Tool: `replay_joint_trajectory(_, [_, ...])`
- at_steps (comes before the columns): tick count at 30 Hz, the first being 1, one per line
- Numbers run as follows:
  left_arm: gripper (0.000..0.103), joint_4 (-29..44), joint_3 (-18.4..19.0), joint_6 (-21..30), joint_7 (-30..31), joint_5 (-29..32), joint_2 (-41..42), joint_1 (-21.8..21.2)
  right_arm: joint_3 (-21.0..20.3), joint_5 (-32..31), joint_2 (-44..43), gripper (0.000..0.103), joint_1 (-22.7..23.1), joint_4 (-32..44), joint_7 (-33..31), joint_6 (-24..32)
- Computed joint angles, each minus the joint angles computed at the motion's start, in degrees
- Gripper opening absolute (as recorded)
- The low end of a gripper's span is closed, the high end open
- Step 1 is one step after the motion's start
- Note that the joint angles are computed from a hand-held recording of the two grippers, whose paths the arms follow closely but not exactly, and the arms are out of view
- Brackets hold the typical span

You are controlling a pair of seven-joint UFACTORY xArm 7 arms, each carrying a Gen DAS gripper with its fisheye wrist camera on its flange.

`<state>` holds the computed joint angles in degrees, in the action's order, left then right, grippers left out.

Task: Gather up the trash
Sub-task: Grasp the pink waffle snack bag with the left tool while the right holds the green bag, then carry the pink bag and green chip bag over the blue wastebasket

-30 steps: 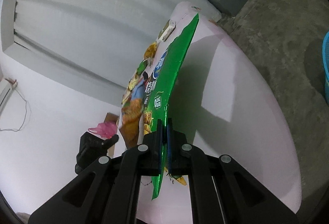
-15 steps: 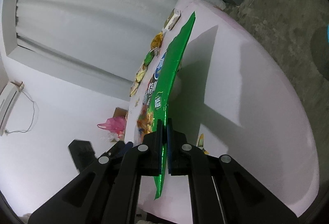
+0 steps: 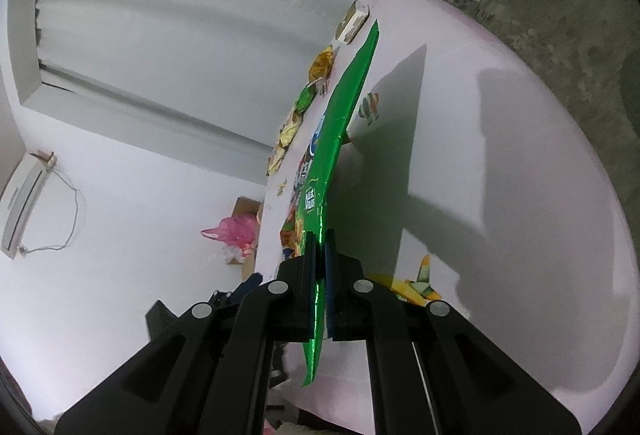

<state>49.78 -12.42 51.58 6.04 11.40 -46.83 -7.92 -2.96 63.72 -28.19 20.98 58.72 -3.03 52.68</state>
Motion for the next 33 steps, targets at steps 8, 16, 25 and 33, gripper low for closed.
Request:
replay_joint_trajectory(8, [0.062,-0.5,-3.9,-2.3,3.7,8.2,1.8,2.1,-0.7,0.4,1.3,0.004,-0.3,1.7,-0.8,1.7])
replay_joint_trajectory(16, [0.024,1.0,-3.1,-0.5,3.0,6.8,3.8,1.4,-0.4,0.9,1.1,0.004,-0.9,0.8,-0.7,1.9])
replay_joint_trajectory(25, [0.012,2.6,-2.8,-1.2,-2.2,6.0,3.3,3.0,0.0,1.2,0.5,0.004,-1.0,0.0,0.3,0.6])
replay_joint_trajectory(33, [0.004,6.8,-2.5,-0.9,-5.7,5.8,4.1,4.4,0.0,0.9,-0.6,0.004,-0.4,0.4,0.8,-0.7])
